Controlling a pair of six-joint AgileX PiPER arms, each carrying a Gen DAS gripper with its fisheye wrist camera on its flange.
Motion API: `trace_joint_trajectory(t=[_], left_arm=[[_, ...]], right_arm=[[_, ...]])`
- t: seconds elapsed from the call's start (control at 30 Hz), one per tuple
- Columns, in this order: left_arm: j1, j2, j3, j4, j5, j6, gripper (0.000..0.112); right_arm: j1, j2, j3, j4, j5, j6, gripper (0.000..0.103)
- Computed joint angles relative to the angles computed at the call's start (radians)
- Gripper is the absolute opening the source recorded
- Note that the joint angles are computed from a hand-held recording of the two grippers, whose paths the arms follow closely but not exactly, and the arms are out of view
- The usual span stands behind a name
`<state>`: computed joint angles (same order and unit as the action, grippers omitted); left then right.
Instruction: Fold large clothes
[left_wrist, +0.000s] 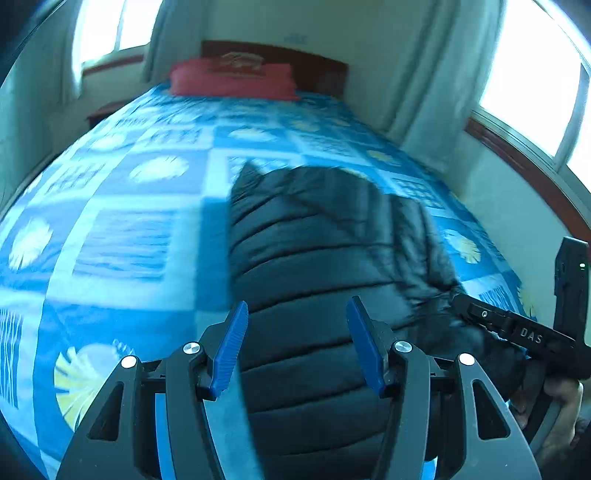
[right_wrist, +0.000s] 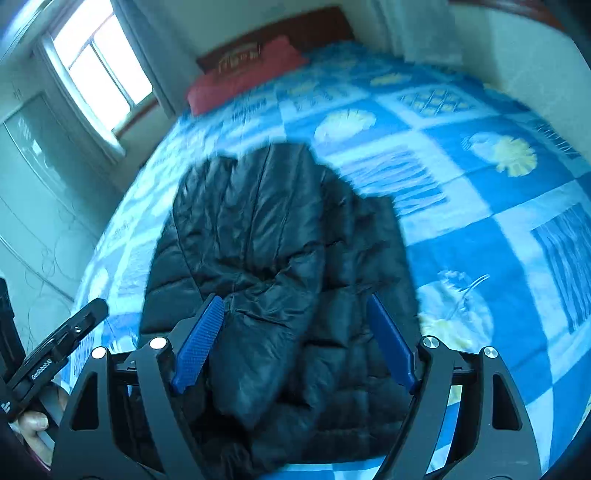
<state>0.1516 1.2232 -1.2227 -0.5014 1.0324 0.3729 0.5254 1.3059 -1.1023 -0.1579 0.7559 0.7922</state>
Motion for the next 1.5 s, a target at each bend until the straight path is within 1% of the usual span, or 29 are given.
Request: trace_joint_trajectory(t=[0.03,0.1,0.17,0.23,0.27,0.3,0.33,0.37,0.4,0.43,0.5,0.57,0.67,0.73,0.77,0.83,0.87,0.93,0.97,1.0,1.03,1.07,1.13,1.23,1.27,1.33,1.37,1.43,1.5], left_arm=[[0.024,0.002,0.008,-0.018,0.009,0.023,0.056],[0.052,0.001,0.040,-0.048,0.014,0.058,0.056],[0.061,-0.001,0.067,-0.081,0.020,0.086,0.056],[0.058,-0.001,0.103,-0.117,0.025,0.118,0.056],[0.045,0.001,0.122,-0.127,0.023,0.127,0.056],[0.014,0.009,0.143,-0.126,0.013,0.124,0.056],[-0.003,0.018,0.157,-0.130,0.004,0.127,0.056],[-0.019,0.017,0.184,-0.143,-0.020,0.135,0.056],[-0.056,0.014,0.213,-0.129,-0.075,0.123,0.057],[-0.078,0.015,0.226,-0.120,-0.106,0.116,0.061],[-0.112,0.024,0.253,-0.112,-0.166,0.114,0.065],[-0.115,0.012,0.270,-0.114,-0.188,0.119,0.065],[-0.080,0.006,0.268,-0.146,-0.157,0.151,0.065],[-0.054,0.000,0.262,-0.154,-0.127,0.153,0.065],[-0.033,-0.011,0.260,-0.165,-0.109,0.155,0.065],[-0.010,-0.046,0.265,-0.176,-0.104,0.166,0.065],[-0.001,-0.062,0.267,-0.177,-0.106,0.174,0.065],[0.025,-0.101,0.274,-0.196,-0.094,0.193,0.065],[0.035,-0.115,0.276,-0.207,-0.083,0.203,0.065],[0.041,-0.123,0.274,-0.218,-0.067,0.211,0.065],[0.034,-0.126,0.273,-0.216,-0.061,0.208,0.065],[0.023,-0.124,0.273,-0.216,-0.057,0.207,0.065],[-0.003,-0.117,0.278,-0.209,-0.062,0.196,0.065],[-0.030,-0.072,0.279,-0.223,-0.044,0.183,0.065],[-0.046,-0.061,0.283,-0.217,-0.056,0.173,0.065],[-0.083,-0.043,0.286,-0.196,-0.082,0.155,0.065],[-0.106,-0.028,0.284,-0.184,-0.093,0.145,0.065],[-0.141,-0.007,0.290,-0.170,-0.118,0.134,0.065],[-0.185,-0.007,0.308,-0.134,-0.173,0.119,0.065]], right_arm=[[0.005,0.020,-0.011,-0.002,0.016,-0.015,0.042],[0.021,0.024,-0.006,-0.067,0.034,0.015,0.033],[0.005,0.019,0.017,-0.096,0.040,0.024,0.031],[-0.028,0.020,0.071,-0.136,0.017,0.031,0.030],[-0.053,0.020,0.098,-0.125,-0.006,0.013,0.030],[-0.103,0.021,0.141,-0.073,-0.057,-0.032,0.031],[-0.162,0.016,0.186,0.014,-0.119,-0.112,0.031],[-0.195,0.014,0.211,0.068,-0.153,-0.168,0.031],[-0.230,0.007,0.247,0.135,-0.202,-0.235,0.030],[-0.242,0.003,0.263,0.163,-0.224,-0.268,0.030],[-0.229,-0.003,0.276,0.125,-0.243,-0.235,0.030],[-0.216,-0.015,0.281,0.093,-0.241,-0.206,0.032],[-0.185,-0.051,0.267,0.022,-0.189,-0.130,0.040],[-0.135,-0.090,0.247,-0.086,-0.109,-0.023,0.052],[-0.104,-0.118,0.238,-0.126,-0.070,0.018,0.053],[-0.047,-0.154,0.213,-0.183,0.000,0.088,0.053],[0.021,-0.175,0.185,-0.261,0.079,0.175,0.053],[0.156,-0.201,0.146,-0.401,0.199,0.313,0.051],[0.223,-0.209,0.126,-0.453,0.243,0.359,0.048],[0.257,-0.209,0.112,-0.466,0.255,0.370,0.038],[0.288,-0.209,0.098,-0.459,0.253,0.364,0.035],[0.283,-0.207,0.095,-0.436,0.230,0.336,0.034],[0.293,-0.191,0.099,-0.371,0.199,0.280,0.029],[0.283,-0.155,0.140,-0.364,0.204,0.287,0.028],[0.257,-0.153,0.160,-0.331,0.180,0.270,0.028],[0.180,-0.137,0.224,-0.257,0.105,0.211,0.029],[0.154,-0.125,0.249,-0.248,0.069,0.192,0.029],[0.119,-0.115,0.325,-0.260,-0.035,0.212,0.030],[0.095,-0.117,0.341,-0.243,-0.071,0.210,0.030]])
